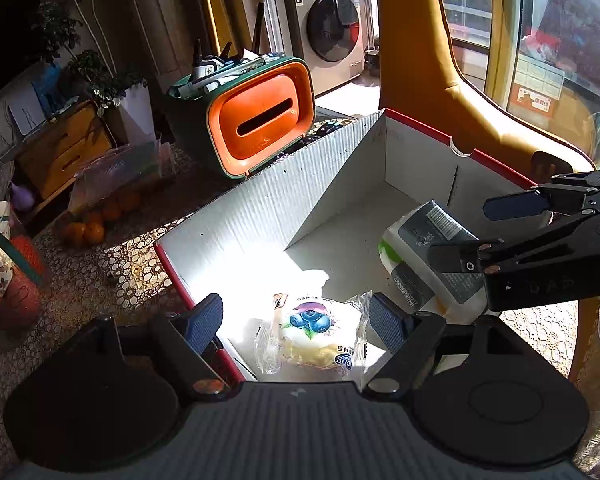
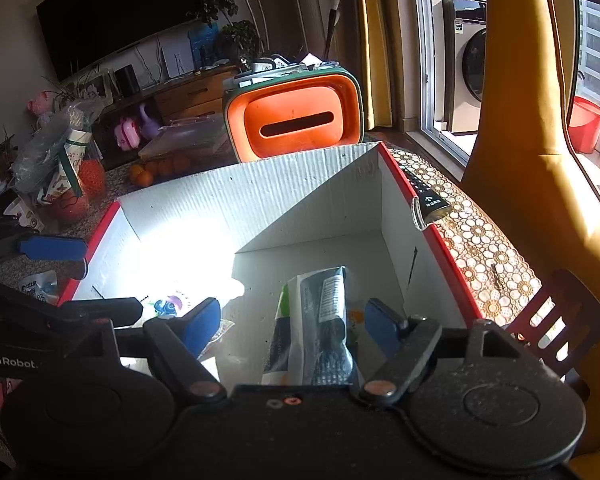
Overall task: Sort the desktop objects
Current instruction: 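Lower the bun and package into the red box and open both tools, then withdraw both tools from the box back toward the pile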
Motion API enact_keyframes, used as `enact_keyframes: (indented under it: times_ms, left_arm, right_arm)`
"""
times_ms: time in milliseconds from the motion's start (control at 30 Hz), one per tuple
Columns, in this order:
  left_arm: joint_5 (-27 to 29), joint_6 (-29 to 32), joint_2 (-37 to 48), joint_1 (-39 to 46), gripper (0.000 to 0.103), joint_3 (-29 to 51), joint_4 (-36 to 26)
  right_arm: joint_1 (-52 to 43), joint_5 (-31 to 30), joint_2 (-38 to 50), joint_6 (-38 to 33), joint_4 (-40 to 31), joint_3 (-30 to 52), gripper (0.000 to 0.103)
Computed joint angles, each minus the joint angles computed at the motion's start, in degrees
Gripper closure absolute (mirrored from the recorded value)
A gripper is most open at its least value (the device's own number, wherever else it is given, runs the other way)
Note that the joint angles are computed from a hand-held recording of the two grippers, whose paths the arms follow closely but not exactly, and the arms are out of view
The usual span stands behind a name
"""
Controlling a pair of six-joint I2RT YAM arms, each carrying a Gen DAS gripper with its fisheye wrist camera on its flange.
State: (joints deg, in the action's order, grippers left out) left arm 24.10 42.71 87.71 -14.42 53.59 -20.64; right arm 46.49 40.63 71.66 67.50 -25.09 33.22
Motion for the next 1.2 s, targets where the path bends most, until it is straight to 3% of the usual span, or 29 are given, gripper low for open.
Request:
enact_keyframes:
  times_ms: [467,533,833,933,1033,1200]
  left_arm:
    - [10.04,4.68,-6.42,12.06,0.023,-0.65,-7.88]
    - [11.48,5.86,-6.85,13.95,0.023,-0.55,-9.19]
    - [17.25,12.93,-6.29,22.94,0.02,1.18,-16.19]
    - [18.92,15.68,-4.95,26.37,0.015,2.3,-18.53]
    - [20.51,19.01,-3.93,29.85,0.0,2.91,-20.13]
    - [23.26,25.3,-0.34,36.04,0.0,5.74,-25.0]
  right_arm:
    - [12.61,10.68,5.49,8.34,-15.75,12.49,0.01]
    - [14.3,12.26,6.31,9.4,-16.97,13.87,0.003]
    - [21.11,19.05,9.03,14.32,-17.48,18.0,0.001]
    - [22.45,19.72,12.23,16.19,-19.53,21.43,0.0]
    - [24.03,21.38,16.01,18.86,-22.78,25.41,0.0]
    - [25.97,22.99,19.82,19.97,-21.58,29.13,0.0]
